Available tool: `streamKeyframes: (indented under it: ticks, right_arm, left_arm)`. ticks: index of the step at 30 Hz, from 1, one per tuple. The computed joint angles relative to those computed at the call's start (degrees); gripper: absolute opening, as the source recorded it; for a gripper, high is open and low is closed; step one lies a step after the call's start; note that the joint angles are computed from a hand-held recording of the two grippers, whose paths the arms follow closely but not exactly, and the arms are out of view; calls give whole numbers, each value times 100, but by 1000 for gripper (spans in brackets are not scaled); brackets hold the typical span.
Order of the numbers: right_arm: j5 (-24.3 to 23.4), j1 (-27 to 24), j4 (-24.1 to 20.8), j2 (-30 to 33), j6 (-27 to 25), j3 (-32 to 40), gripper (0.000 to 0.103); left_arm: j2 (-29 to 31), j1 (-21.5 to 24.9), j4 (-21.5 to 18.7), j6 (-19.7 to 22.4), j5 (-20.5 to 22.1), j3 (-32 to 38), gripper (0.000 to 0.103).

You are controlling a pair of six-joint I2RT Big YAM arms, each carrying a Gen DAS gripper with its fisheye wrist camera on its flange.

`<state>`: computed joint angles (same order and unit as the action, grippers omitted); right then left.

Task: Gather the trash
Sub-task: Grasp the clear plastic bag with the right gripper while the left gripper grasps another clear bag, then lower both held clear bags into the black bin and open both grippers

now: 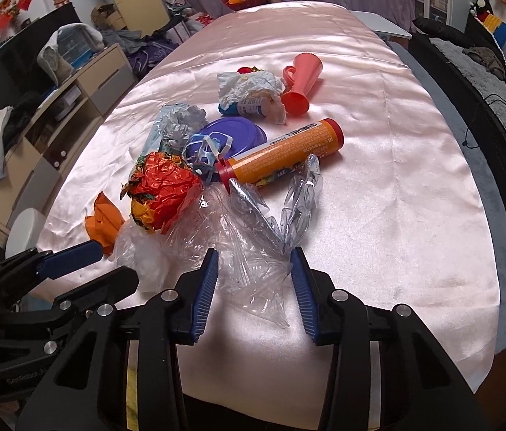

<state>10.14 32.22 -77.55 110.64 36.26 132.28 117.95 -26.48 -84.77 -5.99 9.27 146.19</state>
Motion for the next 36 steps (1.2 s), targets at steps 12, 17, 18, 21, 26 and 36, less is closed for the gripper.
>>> streamKeyframes:
  ticks: [12,17,18,21,26,36]
  right_arm:
    - [16,-54,104,-371,-51,-475,41]
    - [125,10,238,-473,-52,-467,41]
    - [150,31,258,-488,-57,-446,41]
    - [265,100,258,-524,-43,-364,41]
    - [538,289,257,-693,-38,-331,41]
    - [1126,803,107,-1104,107,-698,42]
  left_arm:
    - [742,-111,-592,85,241,1126,30]
    - [330,-130,-330,120,110,596,28]
    - [219,-119,-265,120,87,477,28]
    - [-167,-107,0,48,18,48,28]
    - [-895,-96,393,64,-104,-741,28]
    - [-2218,-113,928,5,-140,-2494,28]
